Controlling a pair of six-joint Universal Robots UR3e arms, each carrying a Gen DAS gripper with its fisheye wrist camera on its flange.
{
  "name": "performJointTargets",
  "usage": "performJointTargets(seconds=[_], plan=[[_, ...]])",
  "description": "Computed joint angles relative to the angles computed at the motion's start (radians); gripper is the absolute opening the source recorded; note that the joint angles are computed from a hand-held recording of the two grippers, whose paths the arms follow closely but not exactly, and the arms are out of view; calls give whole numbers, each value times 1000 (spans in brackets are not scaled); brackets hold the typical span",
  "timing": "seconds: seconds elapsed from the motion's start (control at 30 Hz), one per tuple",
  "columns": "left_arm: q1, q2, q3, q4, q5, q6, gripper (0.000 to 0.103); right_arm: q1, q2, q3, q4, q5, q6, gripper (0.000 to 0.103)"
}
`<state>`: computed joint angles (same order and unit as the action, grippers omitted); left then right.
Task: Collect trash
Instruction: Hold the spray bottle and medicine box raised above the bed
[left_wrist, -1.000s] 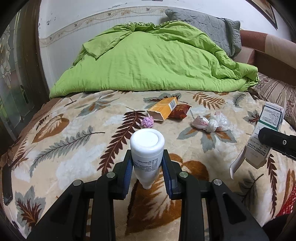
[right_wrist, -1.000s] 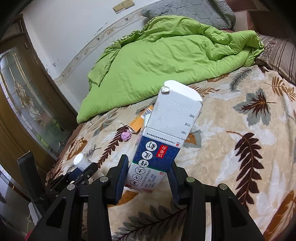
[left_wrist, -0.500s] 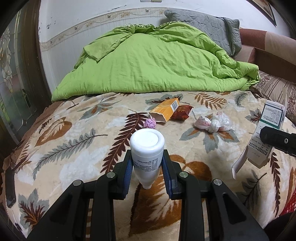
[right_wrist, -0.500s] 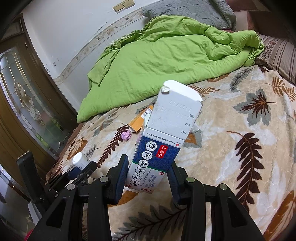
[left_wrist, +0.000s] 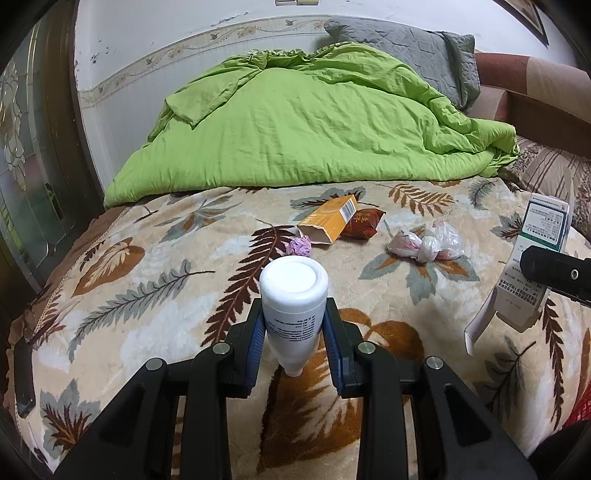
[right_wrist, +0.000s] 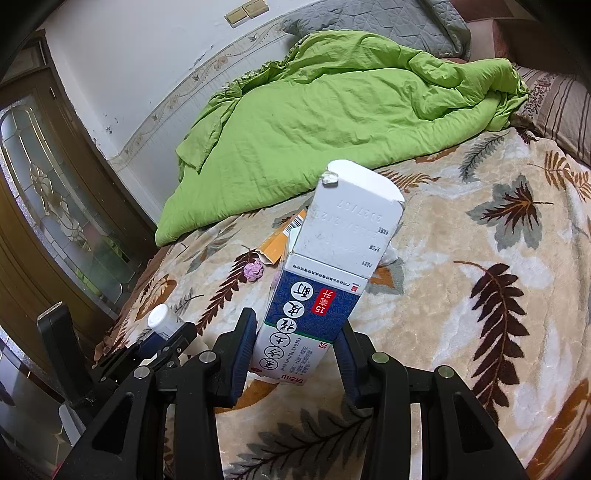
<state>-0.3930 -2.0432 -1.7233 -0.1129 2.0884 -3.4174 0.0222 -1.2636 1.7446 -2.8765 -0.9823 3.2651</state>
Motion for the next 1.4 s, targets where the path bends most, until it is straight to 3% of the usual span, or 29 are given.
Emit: performJointTargets(seconds=[1.4], plan=[[-67,-50,78,-51,66,-32,29,-2,-1,1,1,3,0,45]])
